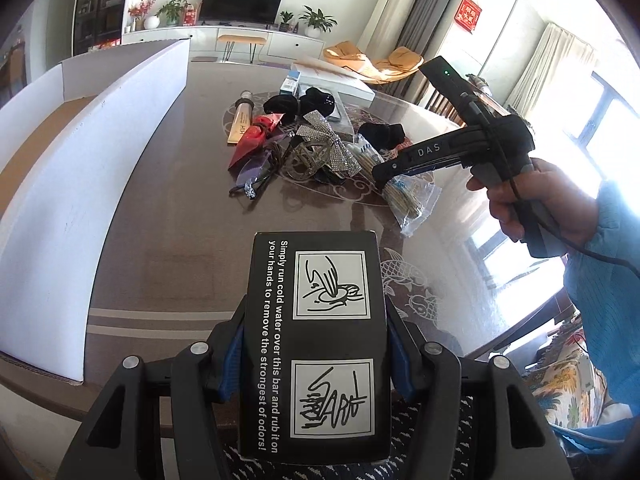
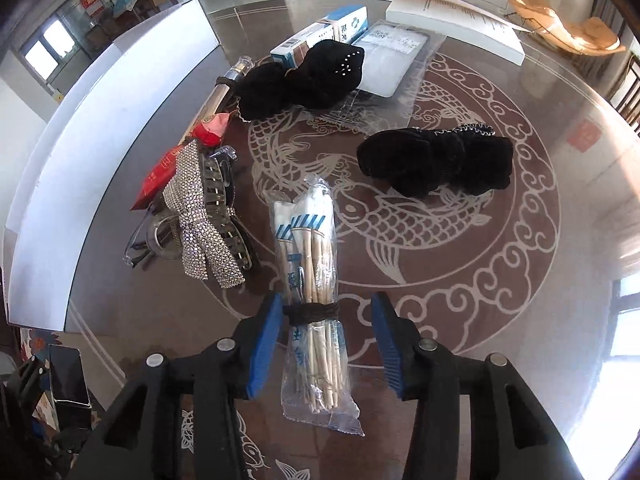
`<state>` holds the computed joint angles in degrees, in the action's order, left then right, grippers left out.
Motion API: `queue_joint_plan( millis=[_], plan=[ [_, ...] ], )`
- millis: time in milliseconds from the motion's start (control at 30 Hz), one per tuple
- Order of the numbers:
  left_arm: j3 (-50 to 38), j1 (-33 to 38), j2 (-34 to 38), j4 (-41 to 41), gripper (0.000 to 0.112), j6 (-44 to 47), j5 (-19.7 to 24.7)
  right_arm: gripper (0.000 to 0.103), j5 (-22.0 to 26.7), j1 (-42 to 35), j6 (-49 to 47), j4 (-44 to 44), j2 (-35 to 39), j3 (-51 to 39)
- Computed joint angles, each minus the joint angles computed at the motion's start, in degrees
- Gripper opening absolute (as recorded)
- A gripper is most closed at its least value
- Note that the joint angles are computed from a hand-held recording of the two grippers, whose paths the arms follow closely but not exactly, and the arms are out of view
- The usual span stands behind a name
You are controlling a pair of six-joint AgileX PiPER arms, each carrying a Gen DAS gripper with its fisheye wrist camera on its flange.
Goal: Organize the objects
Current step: 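Grasp and lift the bagged cotton swabs with the right tool while the left tool carries the black box, then lower the black box into the cardboard bin with the left tool while the right tool releases the swabs there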
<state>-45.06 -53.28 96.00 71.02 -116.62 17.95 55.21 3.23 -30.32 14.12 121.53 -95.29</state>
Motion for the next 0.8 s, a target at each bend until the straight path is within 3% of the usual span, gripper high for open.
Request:
queue_joint_plan(
  millis=[100, 167, 367, 433, 567, 667, 800],
  plan=[
    [0.1, 0.0, -0.5, -0.8, 0.058, 0.7, 0.2, 0.052, -3.3, 2.2, -1.4, -1.3, -0.2, 2.2],
    [0.5, -0.4, -1.8, -2.1, 0.058, 1.7, 1.0, 0.029, -6.3, 4.4, 0.2, -6.5, -0.6, 4.4],
    [5.3, 4.6, -15.2, -12.9, 0.058, 11.6, -0.2, 0.029, -4.8, 1.3, -2.8, 4.4, -10.0, 8.0],
    [4.7, 7.2, -20.2, -19.0, 0.058, 19.5, 5.0, 0.029, -0.7, 2.5, -4.8, 9.4, -12.7, 5.8],
    [1.4, 14.8, -25.0, -22.5, 0.058, 27.9, 18.7, 0.029, 3.4, 11.5, -2.3, 15.8, -13.2, -1.4],
    [-0.3, 24.1, -23.8, -25.8, 0.058, 34.0, 24.1, 0.029, 3.1, 19.9, 1.7, 19.4, -9.9, -7.9],
    [-3.8, 38.2, -15.6, -38.7, 0.059, 48.0, 26.8, 0.029, 1.0, 30.2, 8.4, 18.9, -0.5, -20.1]
  ],
)
